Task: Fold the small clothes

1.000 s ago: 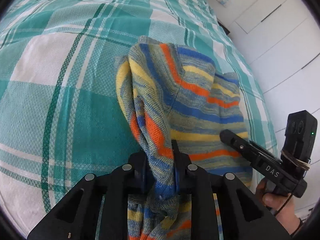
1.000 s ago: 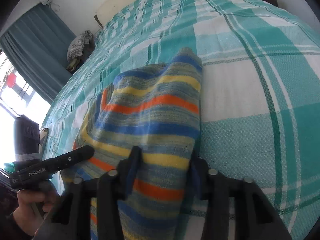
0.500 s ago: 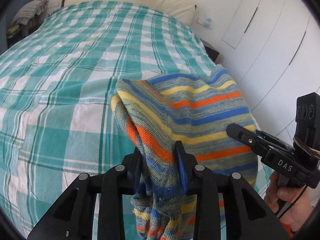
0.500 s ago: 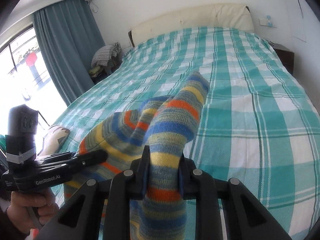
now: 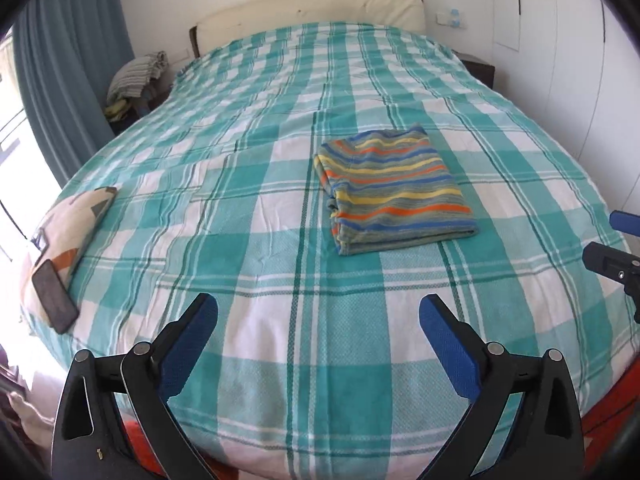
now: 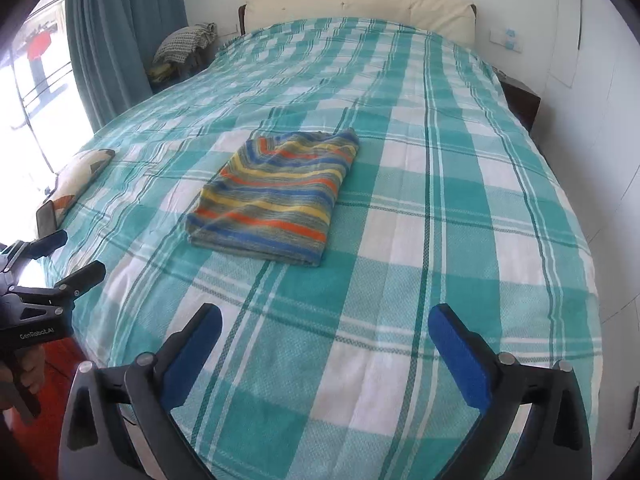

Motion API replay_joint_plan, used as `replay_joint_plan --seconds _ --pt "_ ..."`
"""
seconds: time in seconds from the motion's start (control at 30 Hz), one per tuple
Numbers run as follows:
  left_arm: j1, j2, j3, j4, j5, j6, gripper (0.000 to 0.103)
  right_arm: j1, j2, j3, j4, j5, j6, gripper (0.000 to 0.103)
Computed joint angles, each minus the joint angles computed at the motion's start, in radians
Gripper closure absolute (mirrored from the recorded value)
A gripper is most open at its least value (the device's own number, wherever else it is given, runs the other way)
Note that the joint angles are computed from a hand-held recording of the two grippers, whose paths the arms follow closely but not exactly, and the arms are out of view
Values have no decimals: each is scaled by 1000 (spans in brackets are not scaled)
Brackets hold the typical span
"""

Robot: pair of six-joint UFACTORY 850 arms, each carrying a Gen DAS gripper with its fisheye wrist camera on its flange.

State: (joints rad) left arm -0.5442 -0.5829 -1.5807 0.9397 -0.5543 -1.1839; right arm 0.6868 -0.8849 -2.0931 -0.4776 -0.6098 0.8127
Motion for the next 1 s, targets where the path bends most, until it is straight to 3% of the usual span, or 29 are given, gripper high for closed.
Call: replay_joint_plan --seconds 0.07,0.13,0.23,0.37,0.73,1.0 --pt "-19 42 37 37 -14 -38 1 25 87 111 -43 26 66 0" --pt "-27 70 54 -31 -19 20 1 47 139 168 -79 16 106 0" --pt "-30 96 59 -187 -50 124 1 77 183 203 -121 -35 140 0" --pt "-52 134 86 -263 -102 164 1 105 221 228 -93 -62 128 0" --pt "-107 262 213 -193 -161 74 1 176 291 296 -72 -130 124 0" --pt "-132 340 278 -157 -171 22 1 237 345 326 -178 -221 217 0"
